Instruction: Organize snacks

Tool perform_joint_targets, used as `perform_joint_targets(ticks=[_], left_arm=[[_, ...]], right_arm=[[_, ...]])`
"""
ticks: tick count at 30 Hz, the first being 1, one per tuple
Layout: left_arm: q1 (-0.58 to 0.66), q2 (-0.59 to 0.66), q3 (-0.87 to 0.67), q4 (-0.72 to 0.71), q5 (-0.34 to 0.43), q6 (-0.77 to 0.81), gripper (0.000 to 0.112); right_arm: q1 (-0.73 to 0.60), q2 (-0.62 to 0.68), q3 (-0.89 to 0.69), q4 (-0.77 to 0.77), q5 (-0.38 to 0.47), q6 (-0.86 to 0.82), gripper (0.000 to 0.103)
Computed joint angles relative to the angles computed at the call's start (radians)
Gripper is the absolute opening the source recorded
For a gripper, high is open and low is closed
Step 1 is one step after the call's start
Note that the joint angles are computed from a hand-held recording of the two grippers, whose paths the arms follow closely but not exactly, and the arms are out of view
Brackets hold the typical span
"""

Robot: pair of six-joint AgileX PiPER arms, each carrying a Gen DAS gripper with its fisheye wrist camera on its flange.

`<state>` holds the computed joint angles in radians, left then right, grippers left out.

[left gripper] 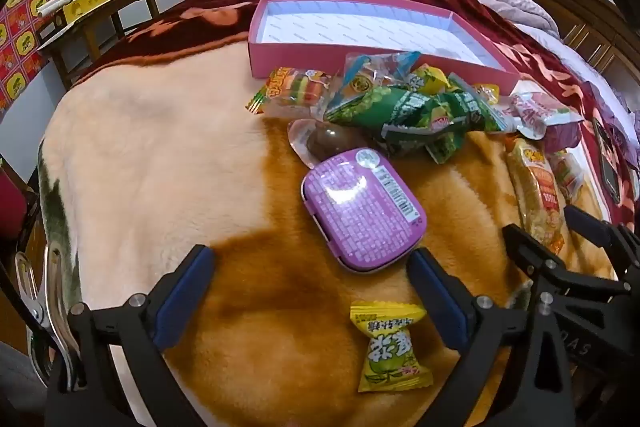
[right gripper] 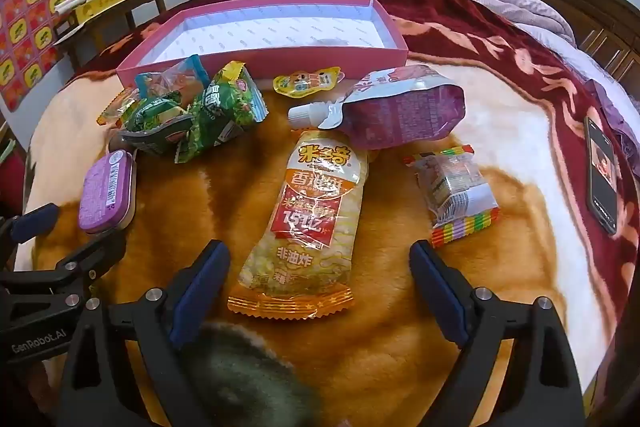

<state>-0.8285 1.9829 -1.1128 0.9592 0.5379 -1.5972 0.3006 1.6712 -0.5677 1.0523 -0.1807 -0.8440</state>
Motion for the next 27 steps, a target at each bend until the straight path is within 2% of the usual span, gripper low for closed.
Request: perform_joint_targets(ticks=[27], left_arm=[[-0.002,0.000,0.002,0.015,0.002,-0.015,0.100]], right_arm=[[0.001,0.000,0.003,-0.018,-0.007,0.016,0.093]])
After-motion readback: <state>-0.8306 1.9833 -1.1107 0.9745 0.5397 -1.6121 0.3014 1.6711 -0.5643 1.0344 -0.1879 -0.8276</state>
